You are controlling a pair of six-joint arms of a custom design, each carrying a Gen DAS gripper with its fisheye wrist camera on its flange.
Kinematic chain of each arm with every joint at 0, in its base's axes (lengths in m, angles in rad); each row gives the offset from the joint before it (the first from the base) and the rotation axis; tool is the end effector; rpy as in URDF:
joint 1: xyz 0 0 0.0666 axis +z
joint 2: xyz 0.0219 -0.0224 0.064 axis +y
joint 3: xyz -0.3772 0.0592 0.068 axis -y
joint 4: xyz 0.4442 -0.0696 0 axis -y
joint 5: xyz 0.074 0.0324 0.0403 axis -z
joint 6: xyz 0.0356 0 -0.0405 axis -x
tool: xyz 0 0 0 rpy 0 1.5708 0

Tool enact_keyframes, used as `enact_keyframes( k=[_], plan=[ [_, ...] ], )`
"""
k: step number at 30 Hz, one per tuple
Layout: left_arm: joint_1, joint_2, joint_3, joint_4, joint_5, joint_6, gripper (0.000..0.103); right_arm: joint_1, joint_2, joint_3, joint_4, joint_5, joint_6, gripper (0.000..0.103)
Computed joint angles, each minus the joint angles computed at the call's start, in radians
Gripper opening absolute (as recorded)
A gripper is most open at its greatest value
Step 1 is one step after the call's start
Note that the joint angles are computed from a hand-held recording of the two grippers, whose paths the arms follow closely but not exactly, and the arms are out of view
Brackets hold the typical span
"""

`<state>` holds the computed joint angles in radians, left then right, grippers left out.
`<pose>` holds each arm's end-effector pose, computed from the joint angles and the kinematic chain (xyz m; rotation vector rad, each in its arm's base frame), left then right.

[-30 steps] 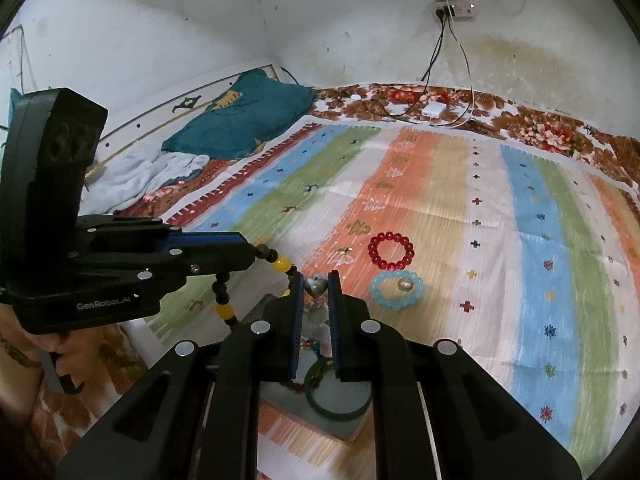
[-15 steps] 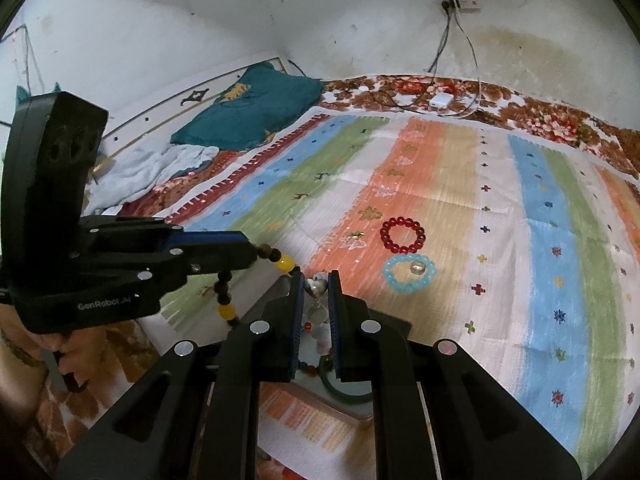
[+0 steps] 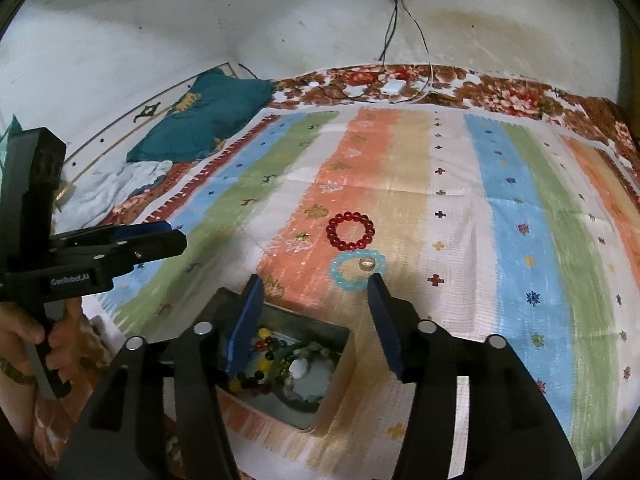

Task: Organize jewelry
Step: 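Move both grippers toward the red bead and light blue bracelets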

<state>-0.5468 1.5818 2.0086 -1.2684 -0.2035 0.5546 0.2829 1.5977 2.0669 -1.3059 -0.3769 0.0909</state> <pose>0.4911 -0.2910 0.6096 -0.1031 2.4049 -0.2711 0.5417 0.1707 0.6270 -0.6171 2.3190 0.5425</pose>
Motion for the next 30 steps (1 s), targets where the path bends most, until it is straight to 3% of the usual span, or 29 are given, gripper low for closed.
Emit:
enact_keyframes(
  k=[11, 30],
  plan=[
    [0.042, 0.090, 0.083, -0.062, 0.044, -0.025, 0.066, -0.018, 0.131, 0.146, -0.108, -0.015, -0.035, 0.069],
    [0.097, 0.296, 0.310, -0.160, 0.103, -0.066, 0.067, -0.011, 0.381, 0.440, -0.305, 0.011, -0.019, 0.069]
  ],
)
